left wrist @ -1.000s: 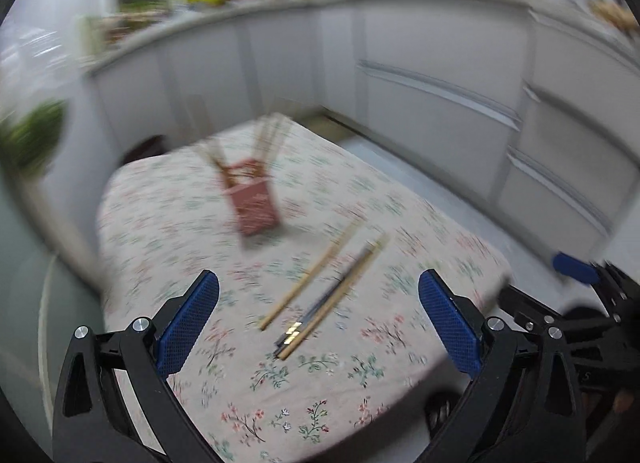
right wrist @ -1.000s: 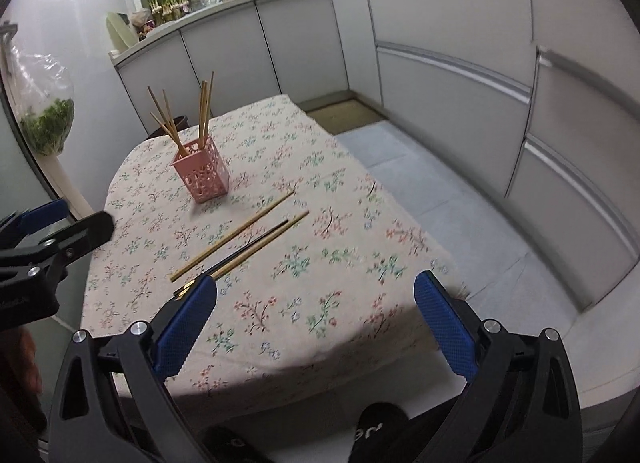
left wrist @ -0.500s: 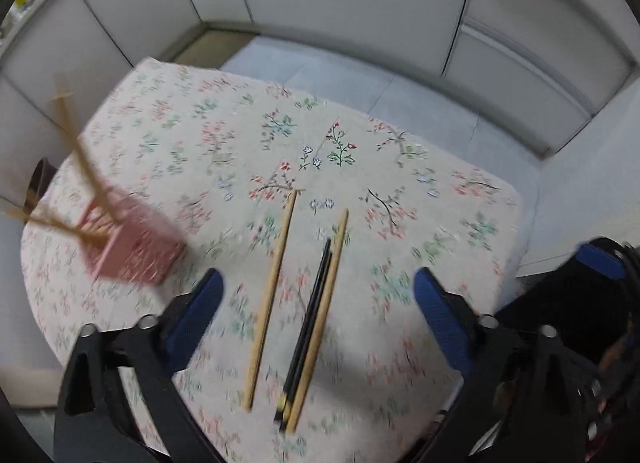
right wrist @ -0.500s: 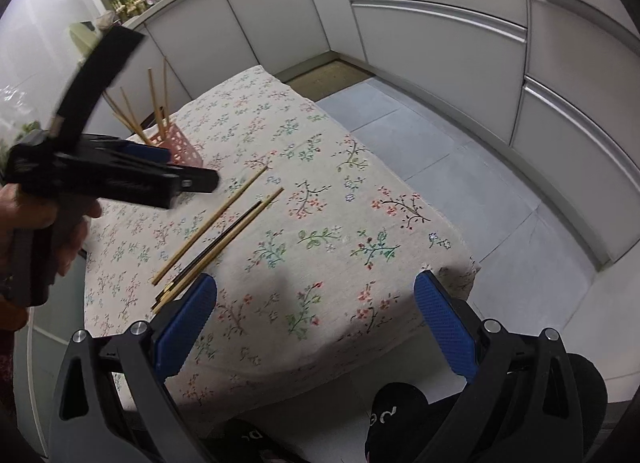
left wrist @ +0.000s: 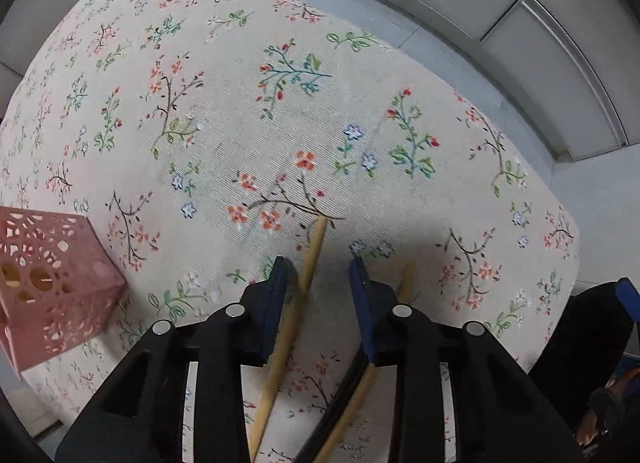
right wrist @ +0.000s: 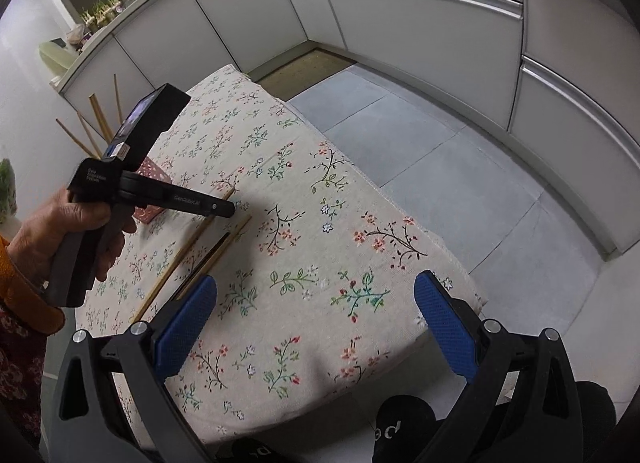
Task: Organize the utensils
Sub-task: 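Grasp a wooden chopstick with the left gripper while the right gripper grasps another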
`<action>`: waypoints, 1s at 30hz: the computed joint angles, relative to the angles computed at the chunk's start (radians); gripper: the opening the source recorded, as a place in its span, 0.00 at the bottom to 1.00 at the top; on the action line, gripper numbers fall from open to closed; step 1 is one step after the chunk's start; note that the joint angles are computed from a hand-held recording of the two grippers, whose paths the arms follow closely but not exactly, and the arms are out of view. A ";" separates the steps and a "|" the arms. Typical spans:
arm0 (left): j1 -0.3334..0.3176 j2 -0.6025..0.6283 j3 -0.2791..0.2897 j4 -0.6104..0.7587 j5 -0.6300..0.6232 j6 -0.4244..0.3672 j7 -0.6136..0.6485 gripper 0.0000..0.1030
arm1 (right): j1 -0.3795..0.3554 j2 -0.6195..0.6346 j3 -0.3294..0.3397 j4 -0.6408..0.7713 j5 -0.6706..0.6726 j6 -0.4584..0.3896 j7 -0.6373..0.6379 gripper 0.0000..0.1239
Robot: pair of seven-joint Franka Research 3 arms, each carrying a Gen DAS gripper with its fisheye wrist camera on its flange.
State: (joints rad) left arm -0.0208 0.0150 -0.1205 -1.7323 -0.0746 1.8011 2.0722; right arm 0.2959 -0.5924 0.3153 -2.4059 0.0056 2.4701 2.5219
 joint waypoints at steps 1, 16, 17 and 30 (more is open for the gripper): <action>0.001 0.000 0.001 -0.001 -0.002 -0.001 0.008 0.31 | 0.001 0.001 -0.001 0.001 0.002 -0.001 0.001 0.78; 0.028 -0.396 0.140 -0.400 -0.131 0.303 0.121 0.05 | 0.048 0.417 -0.067 0.412 0.027 -0.222 0.007 0.77; 0.026 -0.424 0.153 -0.415 -0.138 0.307 0.129 0.04 | 0.060 0.452 -0.075 0.448 0.022 -0.250 0.016 0.75; -0.006 -0.755 0.280 -0.525 -0.165 0.377 0.082 0.04 | 0.206 0.726 -0.167 0.757 -0.023 -0.449 0.180 0.23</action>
State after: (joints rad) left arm -0.0273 -0.7402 0.1597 -2.2575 -0.2395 2.1786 2.1545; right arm 0.5017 0.1335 0.1481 -1.6490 -0.0173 2.0209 2.7023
